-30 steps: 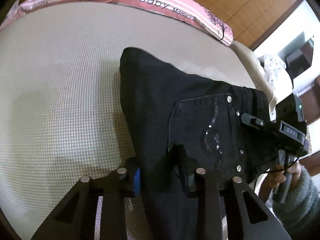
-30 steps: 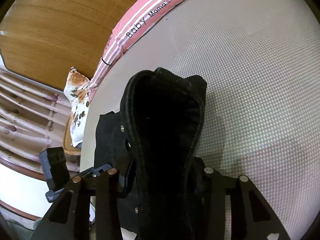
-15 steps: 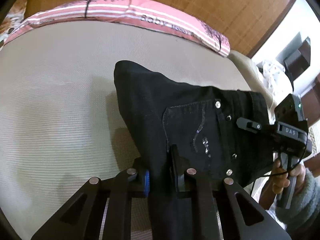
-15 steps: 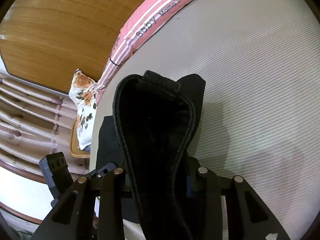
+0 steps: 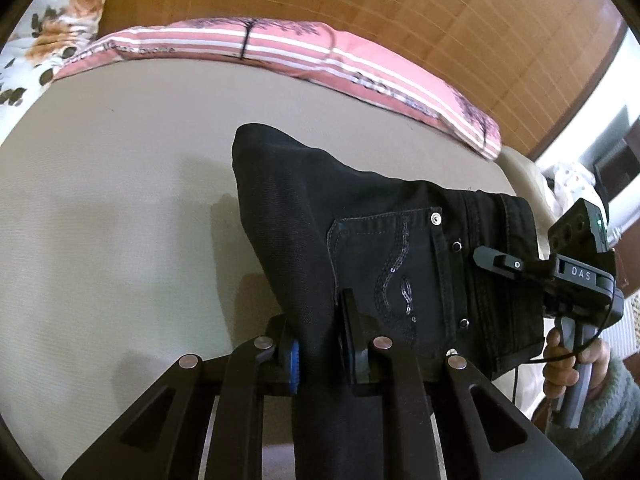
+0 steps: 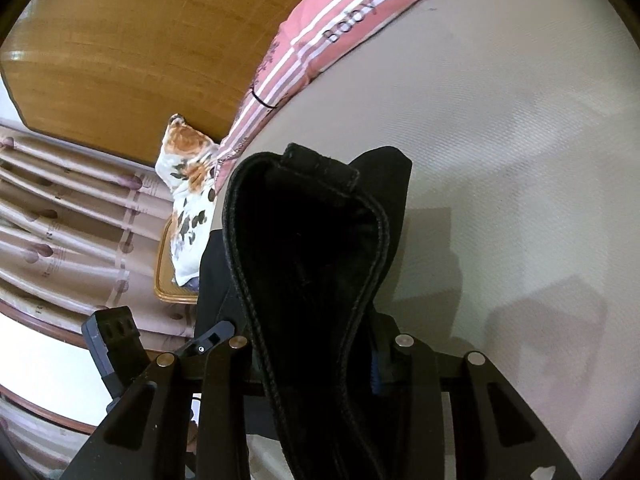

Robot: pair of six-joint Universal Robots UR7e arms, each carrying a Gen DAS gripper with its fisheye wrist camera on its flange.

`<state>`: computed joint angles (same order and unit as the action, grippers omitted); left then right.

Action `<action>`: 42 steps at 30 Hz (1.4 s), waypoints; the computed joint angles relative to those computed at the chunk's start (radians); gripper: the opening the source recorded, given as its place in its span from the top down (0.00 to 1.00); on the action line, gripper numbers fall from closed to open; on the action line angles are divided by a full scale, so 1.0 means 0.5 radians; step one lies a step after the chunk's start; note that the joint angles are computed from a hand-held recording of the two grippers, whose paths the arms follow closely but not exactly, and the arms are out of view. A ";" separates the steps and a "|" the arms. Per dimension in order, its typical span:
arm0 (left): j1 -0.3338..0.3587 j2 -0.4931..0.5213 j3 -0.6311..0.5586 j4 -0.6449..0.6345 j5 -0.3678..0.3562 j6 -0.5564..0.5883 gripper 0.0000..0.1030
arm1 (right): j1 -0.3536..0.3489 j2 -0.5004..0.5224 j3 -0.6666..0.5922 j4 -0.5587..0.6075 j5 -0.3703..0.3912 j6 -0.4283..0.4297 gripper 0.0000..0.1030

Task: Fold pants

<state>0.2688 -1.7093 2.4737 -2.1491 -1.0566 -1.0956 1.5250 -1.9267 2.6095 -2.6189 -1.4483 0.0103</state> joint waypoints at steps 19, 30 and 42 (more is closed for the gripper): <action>0.502 0.334 -0.211 -0.378 0.143 0.579 0.84 | 0.091 0.605 -0.320 -0.303 -0.083 0.120 0.69; 0.649 0.428 -0.140 -0.517 0.160 0.629 0.64 | 0.182 0.787 -0.305 -0.545 -0.534 -0.021 0.50; 0.384 0.159 0.020 -0.162 0.201 0.300 0.59 | 0.202 0.335 -0.064 -0.340 -0.624 0.010 0.46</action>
